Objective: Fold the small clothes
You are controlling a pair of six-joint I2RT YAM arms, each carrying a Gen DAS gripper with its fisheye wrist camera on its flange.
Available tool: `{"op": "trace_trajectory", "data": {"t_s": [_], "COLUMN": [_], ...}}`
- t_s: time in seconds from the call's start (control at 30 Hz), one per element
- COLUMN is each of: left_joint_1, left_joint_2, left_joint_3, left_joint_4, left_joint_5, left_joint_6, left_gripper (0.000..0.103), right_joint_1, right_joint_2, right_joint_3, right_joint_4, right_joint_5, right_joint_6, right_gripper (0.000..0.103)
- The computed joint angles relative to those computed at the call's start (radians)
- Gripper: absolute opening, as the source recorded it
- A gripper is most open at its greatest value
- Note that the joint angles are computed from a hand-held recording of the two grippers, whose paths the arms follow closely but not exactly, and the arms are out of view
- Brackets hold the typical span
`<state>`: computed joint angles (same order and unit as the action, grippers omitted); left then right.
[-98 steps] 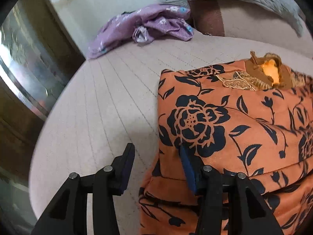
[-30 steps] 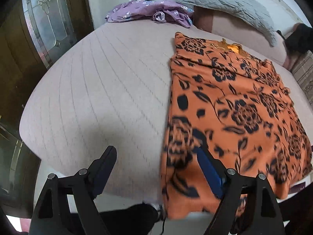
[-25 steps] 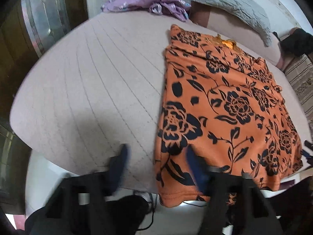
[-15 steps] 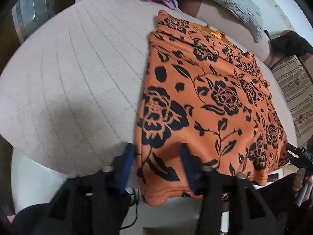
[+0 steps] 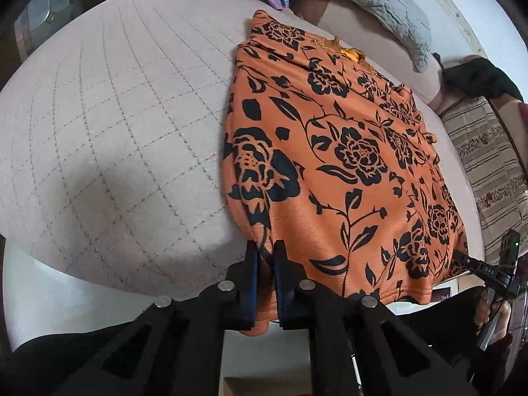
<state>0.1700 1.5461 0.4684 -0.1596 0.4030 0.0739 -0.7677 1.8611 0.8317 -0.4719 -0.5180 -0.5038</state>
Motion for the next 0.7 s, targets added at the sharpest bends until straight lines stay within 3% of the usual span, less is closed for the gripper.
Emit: {"op": "trace_trajectory", "data": {"t_s": [0.03,0.1,0.17,0.2,0.37,0.47,0.6,0.7], "left_joint_1": [-0.004,-0.009,-0.012,-0.01,0.031,0.076,0.099,0.066], "left_joint_2": [0.016,0.037,0.034,0.038,0.027,-0.031,-0.044,0.021], "left_joint_3": [0.012,0.023,0.02,0.023,0.06,0.112,0.284,0.461], "left_joint_4": [-0.013,-0.019,-0.015,-0.017,-0.074,-0.168,-0.301,-0.34], "left_joint_5": [-0.002,0.008,0.006,0.009,0.054,0.138,0.226,0.236], "left_joint_6": [-0.001,-0.005,-0.003,-0.002,0.035,0.083,0.104,0.065], "left_gripper": [0.037,0.044,0.037,0.006,0.005,0.005,0.005,0.005], "right_joint_1": [-0.001,0.001,0.006,0.007,0.002,-0.004,0.004,0.04], "right_joint_2": [-0.005,-0.012,-0.014,-0.013,0.007,0.006,0.017,0.05], "right_joint_3": [-0.002,-0.007,-0.004,0.001,0.068,0.131,0.262,0.382], "right_joint_4": [-0.002,-0.001,-0.008,-0.017,-0.114,-0.183,-0.248,-0.23], "right_joint_5": [-0.002,-0.002,-0.005,-0.009,-0.069,-0.129,-0.229,-0.285], "right_joint_6": [-0.002,-0.007,-0.017,-0.022,-0.019,-0.001,0.061,0.175], "right_gripper": [0.013,0.011,0.01,0.009,0.008,0.008,0.008,0.008]}}
